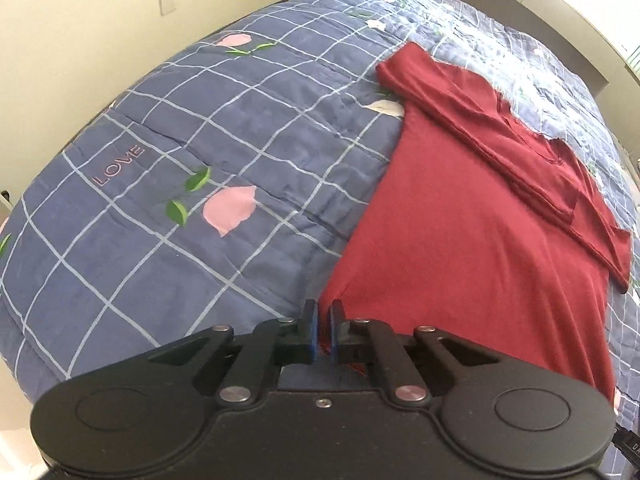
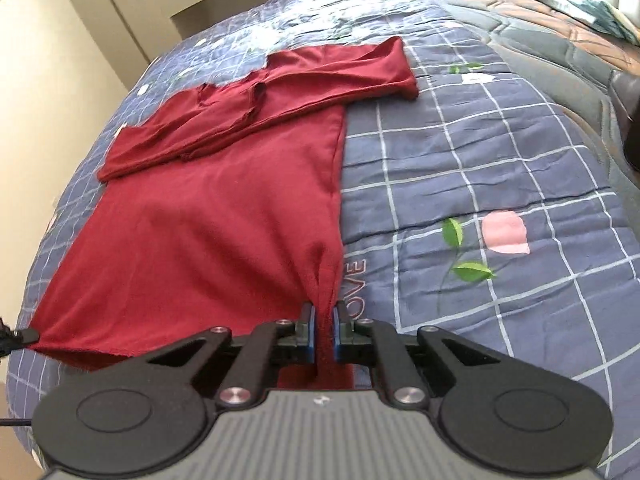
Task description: Fold small clothes
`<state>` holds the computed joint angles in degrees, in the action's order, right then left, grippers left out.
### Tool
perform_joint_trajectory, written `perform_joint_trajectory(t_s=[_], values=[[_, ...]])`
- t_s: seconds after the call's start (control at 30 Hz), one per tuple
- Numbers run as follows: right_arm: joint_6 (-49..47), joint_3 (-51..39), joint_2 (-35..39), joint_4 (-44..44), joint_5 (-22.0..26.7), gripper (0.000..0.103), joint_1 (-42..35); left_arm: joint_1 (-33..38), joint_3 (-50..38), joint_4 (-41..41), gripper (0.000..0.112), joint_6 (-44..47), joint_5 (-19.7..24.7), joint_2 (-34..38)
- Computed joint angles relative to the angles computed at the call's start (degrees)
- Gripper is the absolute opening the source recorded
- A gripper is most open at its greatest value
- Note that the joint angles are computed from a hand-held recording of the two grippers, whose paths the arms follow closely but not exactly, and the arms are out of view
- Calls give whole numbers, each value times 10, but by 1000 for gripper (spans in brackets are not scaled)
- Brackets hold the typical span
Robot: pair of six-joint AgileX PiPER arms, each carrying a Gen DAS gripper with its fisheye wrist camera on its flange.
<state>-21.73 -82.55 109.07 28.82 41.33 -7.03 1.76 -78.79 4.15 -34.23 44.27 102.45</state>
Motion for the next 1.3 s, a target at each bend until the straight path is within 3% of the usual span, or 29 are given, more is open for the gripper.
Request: perform_joint_trajectory(t_s=[0.13, 0.27, 0.33, 0.37, 0.4, 0.43, 0.5, 0.6, 0.73, 0.87, 1.03, 1.3], values=[[-12, 4, 6, 2, 0, 14, 9, 7, 7, -15, 7, 14, -9, 4], [-15, 17, 0, 4, -2, 38, 11, -4, 9, 12, 21, -11, -5, 6], [-23, 27, -10, 1, -2, 52, 12, -10, 10, 31, 39, -18, 0, 2], [-22, 30, -15, -7, -2, 65, 13, -10, 12, 29, 47, -10, 1, -1], [-24, 34, -22, -15, -5, 75, 16, -9, 14, 29, 63, -6, 1, -4], [-29, 40, -30, -21, -10, 79, 19, -11, 18, 38, 71, -9, 1, -10], [-56, 52, -45, -25, -17, 92, 26, -20, 27, 62, 78, -14, 0, -20], [-84, 71, -65, -46, -32, 101, 45, -35, 16, 85, 93, -11, 34, -19], [-112, 96, -81, -84, -44, 103, 77, -40, -28, 34, 94, 31, 113, 2], [-162, 123, -98, -64, -53, 103, 91, -67, -56, 50, 95, 12, 171, 18], [-179, 134, -103, -62, -53, 103, 102, -81, -68, 33, 98, 17, 188, 19], [-242, 138, -102, -71, -65, 103, 120, -96, -66, 19, 102, 22, 178, 20]])
